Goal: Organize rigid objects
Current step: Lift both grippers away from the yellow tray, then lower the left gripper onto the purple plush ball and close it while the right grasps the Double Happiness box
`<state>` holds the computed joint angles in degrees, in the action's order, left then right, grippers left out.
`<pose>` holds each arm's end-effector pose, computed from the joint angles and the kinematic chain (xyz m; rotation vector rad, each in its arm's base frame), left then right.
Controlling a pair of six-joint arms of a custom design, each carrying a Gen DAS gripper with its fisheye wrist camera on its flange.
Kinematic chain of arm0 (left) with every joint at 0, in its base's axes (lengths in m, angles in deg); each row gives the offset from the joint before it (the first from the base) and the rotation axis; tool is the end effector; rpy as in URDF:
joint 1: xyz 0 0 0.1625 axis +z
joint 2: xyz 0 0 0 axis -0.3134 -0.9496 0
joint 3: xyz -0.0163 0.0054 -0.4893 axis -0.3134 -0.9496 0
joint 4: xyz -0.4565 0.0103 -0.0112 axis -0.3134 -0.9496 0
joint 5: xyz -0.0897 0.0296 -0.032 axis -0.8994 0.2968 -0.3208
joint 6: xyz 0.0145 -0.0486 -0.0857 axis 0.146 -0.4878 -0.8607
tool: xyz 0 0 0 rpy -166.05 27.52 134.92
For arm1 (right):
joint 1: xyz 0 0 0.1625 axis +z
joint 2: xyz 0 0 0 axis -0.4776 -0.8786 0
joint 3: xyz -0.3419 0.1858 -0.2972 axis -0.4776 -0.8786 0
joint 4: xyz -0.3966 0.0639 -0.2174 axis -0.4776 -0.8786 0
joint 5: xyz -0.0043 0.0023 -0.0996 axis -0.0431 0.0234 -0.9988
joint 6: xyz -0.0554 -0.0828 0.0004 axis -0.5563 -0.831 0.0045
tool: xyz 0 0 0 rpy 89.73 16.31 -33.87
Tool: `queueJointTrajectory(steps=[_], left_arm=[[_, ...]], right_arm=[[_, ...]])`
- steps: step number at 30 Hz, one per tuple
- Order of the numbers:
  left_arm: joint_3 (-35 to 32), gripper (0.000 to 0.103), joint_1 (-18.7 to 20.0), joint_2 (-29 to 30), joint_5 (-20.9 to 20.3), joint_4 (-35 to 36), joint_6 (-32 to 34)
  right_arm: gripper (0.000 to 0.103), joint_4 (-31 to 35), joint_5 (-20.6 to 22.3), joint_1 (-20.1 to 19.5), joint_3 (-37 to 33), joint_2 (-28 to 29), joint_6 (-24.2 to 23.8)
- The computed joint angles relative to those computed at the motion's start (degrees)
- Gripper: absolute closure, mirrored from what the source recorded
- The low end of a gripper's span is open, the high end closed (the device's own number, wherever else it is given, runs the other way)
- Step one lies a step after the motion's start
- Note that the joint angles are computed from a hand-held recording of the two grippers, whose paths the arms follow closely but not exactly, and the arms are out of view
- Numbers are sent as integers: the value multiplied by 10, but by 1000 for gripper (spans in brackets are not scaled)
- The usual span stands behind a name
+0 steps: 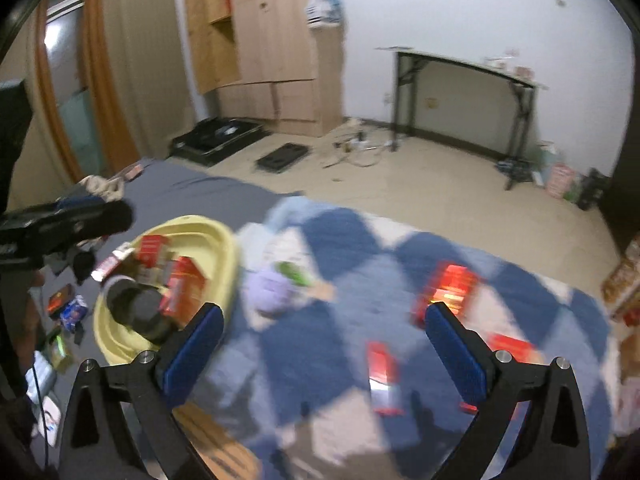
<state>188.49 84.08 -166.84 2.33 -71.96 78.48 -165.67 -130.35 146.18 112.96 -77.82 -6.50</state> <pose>-0.0944 -0.6459 0.4480 0.7002 2.5237 -0.7892 0.3857 -0.5722 0.0934 0.6956 -2.3221 1.0043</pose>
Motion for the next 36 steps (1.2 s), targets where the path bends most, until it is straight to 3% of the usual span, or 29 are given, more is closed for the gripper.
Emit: queueJointTrajectory(steps=[6, 9, 12, 19, 25, 30, 32, 36], left_arm=[[41, 0, -19, -1, 25, 13, -4], [50, 0, -21, 1, 47, 17, 5], [50, 0, -18, 1, 49, 14, 5], [52, 0, -7, 10, 52, 4, 18], [11, 0, 13, 56, 57, 30, 35], [-43, 1, 32, 118, 88, 44, 58], [-67, 1, 42, 137, 74, 61, 49], [-91, 1, 50, 175, 83, 57, 75]], right_arm=[[0, -61, -37, -29, 110, -78, 31], [0, -63, -25, -49, 141, -94, 80], [0, -76, -20, -58, 150, -95, 87], [0, -56, -7, -70, 126, -88, 86], [0, -46, -3, -83, 101, -62, 92], [0, -24, -26, -95, 56, -28, 83], [0, -40, -40, -100, 39, -6, 68], [2, -20, -58, -112, 13, 18, 73]])
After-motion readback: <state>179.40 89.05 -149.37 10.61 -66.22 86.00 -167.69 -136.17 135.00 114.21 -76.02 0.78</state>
